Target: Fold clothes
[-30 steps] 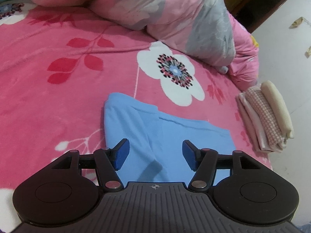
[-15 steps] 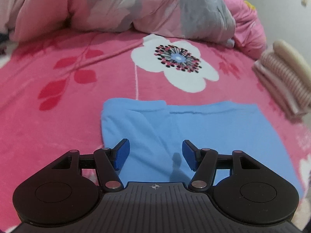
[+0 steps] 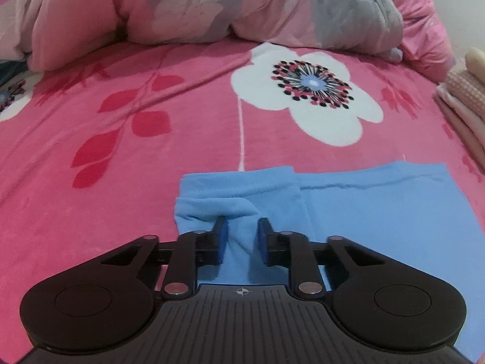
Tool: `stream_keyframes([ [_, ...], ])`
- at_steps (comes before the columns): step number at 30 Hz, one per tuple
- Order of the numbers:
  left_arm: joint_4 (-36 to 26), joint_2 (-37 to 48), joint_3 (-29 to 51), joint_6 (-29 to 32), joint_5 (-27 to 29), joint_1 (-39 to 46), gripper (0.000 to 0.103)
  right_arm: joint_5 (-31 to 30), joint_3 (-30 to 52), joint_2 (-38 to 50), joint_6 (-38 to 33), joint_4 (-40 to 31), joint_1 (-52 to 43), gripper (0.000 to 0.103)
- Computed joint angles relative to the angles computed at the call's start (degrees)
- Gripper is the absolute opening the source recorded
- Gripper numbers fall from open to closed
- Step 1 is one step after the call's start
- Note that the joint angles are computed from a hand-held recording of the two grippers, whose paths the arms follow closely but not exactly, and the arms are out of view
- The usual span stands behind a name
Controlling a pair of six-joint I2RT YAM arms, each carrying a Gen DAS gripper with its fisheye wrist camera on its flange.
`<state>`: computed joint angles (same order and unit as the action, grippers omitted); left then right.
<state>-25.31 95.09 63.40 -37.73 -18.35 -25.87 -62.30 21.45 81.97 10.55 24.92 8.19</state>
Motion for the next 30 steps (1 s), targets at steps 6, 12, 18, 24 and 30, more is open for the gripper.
stream_keyframes([
  [6,-0.85,-2.94,0.28,-2.23,-0.34,-0.37,0.005,-1.74,-1.05,1.36,1.35,3.36,-0.95,0.002],
  [12,0.95,-1.13,2.69,-1.34,0.06,-1.40,0.006,-2.03,-1.56,1.22,2.25,4.32,-1.28,0.002],
  [18,-0.24,4.66,6.28,-2.23,1.89,-1.43,0.015,-2.11,-1.90,0.75,2.81,4.48,-1.29,0.002],
  [24,-1.58,6.18,8.24,-1.54,1.78,-2.23,0.048,-2.00,-2.10,-0.09,3.35,4.16,-1.15,0.002],
  [30,-4.13,10.02,11.45,0.14,-2.21,-4.12,0.048,-1.68,-2.57,-0.89,4.44,4.61,-0.83,0.002],
])
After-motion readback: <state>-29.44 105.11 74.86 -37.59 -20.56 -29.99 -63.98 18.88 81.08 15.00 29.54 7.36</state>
